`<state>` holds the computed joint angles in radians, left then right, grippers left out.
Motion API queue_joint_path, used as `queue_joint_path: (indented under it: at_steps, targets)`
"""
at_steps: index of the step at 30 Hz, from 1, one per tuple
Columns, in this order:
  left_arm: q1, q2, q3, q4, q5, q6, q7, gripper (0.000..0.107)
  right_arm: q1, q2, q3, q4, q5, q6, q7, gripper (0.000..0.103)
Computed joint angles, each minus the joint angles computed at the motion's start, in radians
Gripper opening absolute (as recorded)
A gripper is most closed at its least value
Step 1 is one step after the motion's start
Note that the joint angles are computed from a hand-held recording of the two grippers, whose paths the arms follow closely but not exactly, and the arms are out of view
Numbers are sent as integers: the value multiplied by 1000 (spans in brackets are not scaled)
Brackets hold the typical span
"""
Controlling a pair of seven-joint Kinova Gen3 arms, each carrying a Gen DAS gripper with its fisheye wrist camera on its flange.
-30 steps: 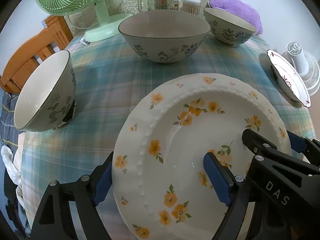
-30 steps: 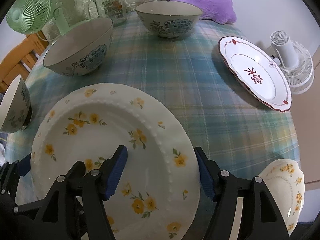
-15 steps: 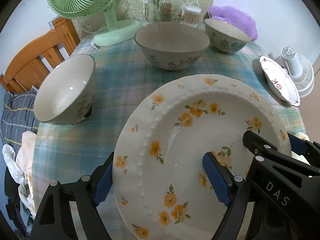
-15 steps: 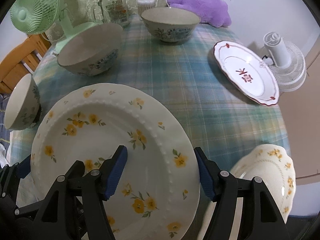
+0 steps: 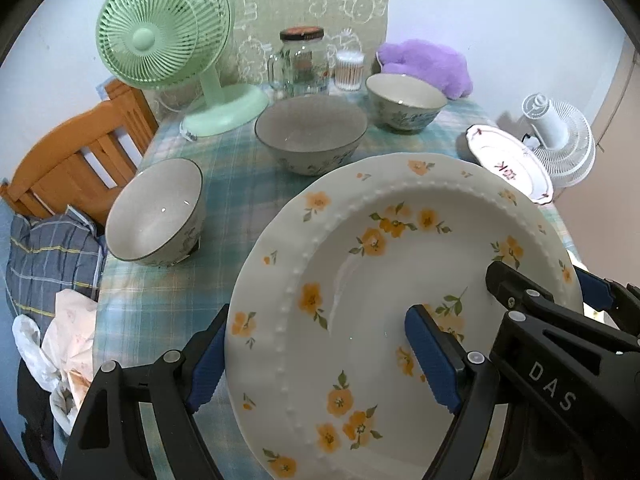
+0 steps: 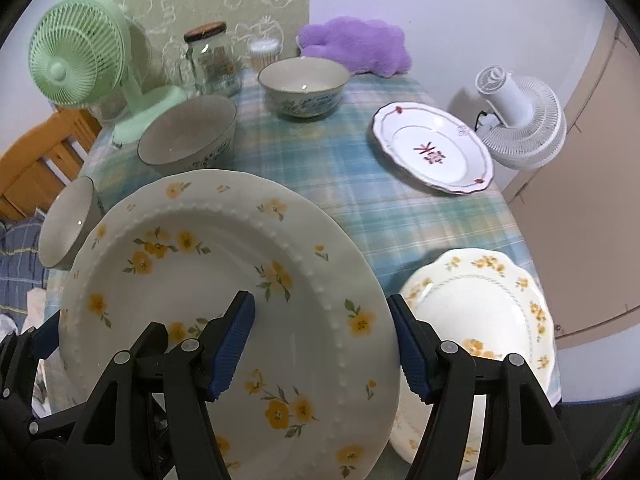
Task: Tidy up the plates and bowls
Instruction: 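Carry the dotted-rim plate with both grippers onto the first plate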
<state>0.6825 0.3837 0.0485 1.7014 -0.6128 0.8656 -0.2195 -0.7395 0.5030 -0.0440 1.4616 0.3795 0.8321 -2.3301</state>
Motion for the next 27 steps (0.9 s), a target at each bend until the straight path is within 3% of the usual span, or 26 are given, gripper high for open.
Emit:
queue_joint_path:
  at_steps: [16, 27]
  targets:
    - [160, 144, -3, -255, -2, 179, 132, 84, 192, -147, -31, 191, -66, -126, 231, 71]
    - [228, 287, -35, -462, 55, 235, 127, 84, 333, -173, -23, 270, -139, -195, 423, 71]
